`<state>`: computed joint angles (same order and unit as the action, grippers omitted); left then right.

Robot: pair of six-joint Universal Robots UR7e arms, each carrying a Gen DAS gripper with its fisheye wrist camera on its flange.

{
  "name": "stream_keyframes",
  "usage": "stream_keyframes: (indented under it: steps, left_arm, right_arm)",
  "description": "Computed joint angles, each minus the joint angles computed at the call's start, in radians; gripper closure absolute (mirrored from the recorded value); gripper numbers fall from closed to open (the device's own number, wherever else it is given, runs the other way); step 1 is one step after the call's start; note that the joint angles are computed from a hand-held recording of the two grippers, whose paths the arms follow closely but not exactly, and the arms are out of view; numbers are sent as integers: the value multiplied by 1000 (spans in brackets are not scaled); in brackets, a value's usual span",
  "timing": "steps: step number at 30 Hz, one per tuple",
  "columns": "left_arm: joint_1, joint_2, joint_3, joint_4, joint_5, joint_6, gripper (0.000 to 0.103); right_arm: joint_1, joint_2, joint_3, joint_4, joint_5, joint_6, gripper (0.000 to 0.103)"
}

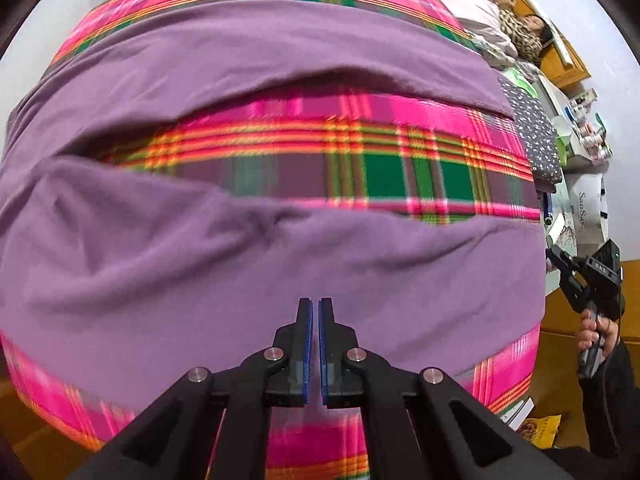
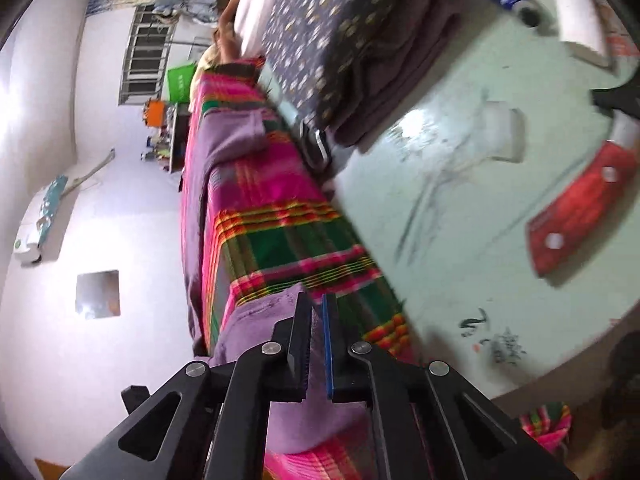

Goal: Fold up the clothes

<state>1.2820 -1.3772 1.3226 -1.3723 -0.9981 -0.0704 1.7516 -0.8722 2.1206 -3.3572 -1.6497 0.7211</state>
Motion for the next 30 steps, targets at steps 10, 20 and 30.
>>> stream_keyframes:
  steps: [10, 20, 30]
  left_arm:
    - [-35, 90, 59, -100, -22, 123, 102]
    - [-13, 29, 10, -47, -32, 58, 102]
    - [62, -93, 12, 14, 27, -139, 102]
  right_arm:
    - [97, -21, -2, 54, -81, 35, 77]
    - [298, 168, -424, 539, -190, -261, 72]
    - [370, 492, -892, 910, -188, -565, 73]
